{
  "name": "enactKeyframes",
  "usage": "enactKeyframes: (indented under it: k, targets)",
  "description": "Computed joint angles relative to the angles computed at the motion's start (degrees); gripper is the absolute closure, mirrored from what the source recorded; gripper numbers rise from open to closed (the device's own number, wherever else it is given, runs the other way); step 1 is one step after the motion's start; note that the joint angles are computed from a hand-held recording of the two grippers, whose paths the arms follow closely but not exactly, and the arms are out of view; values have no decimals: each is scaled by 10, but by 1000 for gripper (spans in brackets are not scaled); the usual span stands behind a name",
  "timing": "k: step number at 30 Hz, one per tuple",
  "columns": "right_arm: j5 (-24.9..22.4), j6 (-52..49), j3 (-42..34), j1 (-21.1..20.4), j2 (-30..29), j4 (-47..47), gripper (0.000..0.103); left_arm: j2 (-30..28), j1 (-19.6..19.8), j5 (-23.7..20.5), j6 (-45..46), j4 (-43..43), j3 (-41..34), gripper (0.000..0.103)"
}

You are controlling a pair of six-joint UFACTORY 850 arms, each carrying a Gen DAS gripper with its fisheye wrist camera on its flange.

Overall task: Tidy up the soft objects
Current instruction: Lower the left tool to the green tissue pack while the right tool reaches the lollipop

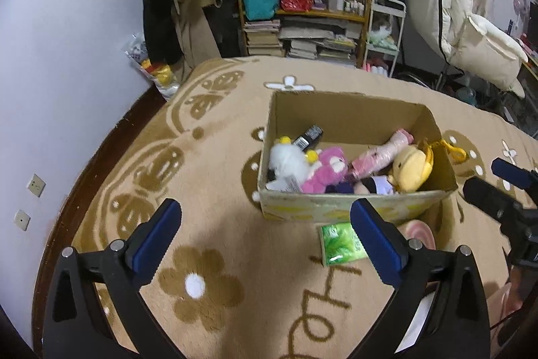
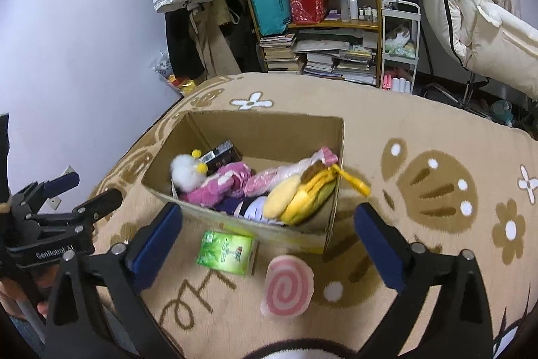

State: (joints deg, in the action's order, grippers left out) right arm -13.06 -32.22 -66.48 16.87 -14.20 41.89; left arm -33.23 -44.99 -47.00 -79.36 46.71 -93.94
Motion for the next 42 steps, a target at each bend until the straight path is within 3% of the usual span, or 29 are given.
enactKeyframes:
  k: [19, 24, 42]
  targets:
    - [4, 1, 43, 3, -18, -10, 0, -57, 14, 13, 124, -142, -55, 3]
    - [-13, -42, 41, -5, -33, 38, 0, -81, 15, 10, 159, -172, -80, 3]
    - [-33, -46, 35, -13, -73, 36, 0, -151, 25, 0, 261, -258, -151, 3]
